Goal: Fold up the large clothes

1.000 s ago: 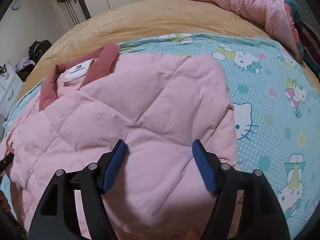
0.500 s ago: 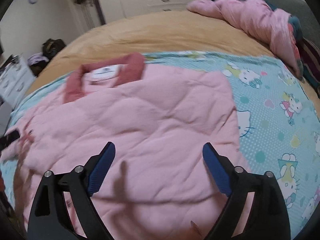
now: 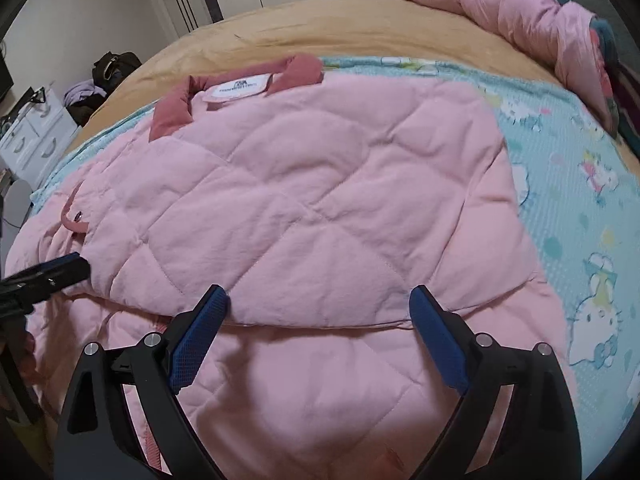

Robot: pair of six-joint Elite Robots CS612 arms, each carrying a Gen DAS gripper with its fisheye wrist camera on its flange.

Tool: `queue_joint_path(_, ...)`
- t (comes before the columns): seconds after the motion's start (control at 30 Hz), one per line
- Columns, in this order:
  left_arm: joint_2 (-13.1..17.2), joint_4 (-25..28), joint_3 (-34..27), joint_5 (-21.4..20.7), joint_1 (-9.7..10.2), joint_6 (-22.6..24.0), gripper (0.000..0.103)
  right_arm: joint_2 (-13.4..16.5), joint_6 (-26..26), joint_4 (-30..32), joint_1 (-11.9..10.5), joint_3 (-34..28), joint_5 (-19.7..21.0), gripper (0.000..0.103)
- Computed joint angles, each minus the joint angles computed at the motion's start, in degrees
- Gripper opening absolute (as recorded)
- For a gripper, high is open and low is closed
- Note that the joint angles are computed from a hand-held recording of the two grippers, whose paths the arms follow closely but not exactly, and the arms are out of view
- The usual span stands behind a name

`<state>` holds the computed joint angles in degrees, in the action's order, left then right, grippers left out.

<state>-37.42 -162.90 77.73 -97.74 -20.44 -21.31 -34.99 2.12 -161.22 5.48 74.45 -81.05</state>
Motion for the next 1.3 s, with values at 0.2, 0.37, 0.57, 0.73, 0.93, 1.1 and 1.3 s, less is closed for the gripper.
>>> queue_joint_path(0.2,-1.27,-0.67,0.69,0.6,-0.32,-0.13,0.093,-2.26,2.65,-6.93,-0.69,4.01,3.38,0.098)
queue_joint_path(0.37,-2.56,-2.17,1.74,0.78,-0.4,-0.79,0.094,-4.14,2.06,-10.99,-0.63,7.04,2.68,0.099)
queue_joint_path(0.57,-4.45,-2.97,3.8,0.78,-0.55,-0.82,0.094,-6.07,2.45,-13.84,-0.63,9.59,2.67,0.099)
queue_joint_path(0.73,-6.09,-3.69,6.11,1.07,-0.63,-1.23,0.094,-7.39,2.99,-15.72,-0.45,11.15,3.37,0.099)
queue_joint_path(0.93,-7.97,-5.02,8.33,3.17,-0.68,-1.34,0.094,-8.6,2.81,-17.21,0.31,12.41,3.65,0.099)
queue_joint_path(1.1,-9.48,-8.28,10.29,4.25,-0.38,-2.01,0.094,-9.22,2.35,-18.38,1.44,12.5,3.46,0.099)
queue_joint_path(1.3,-11.16,-10.06,12.76,6.91,0.28,-2.71,0.094,-9.51,1.62,-19.69,2.94,11.51,3.45,0.099)
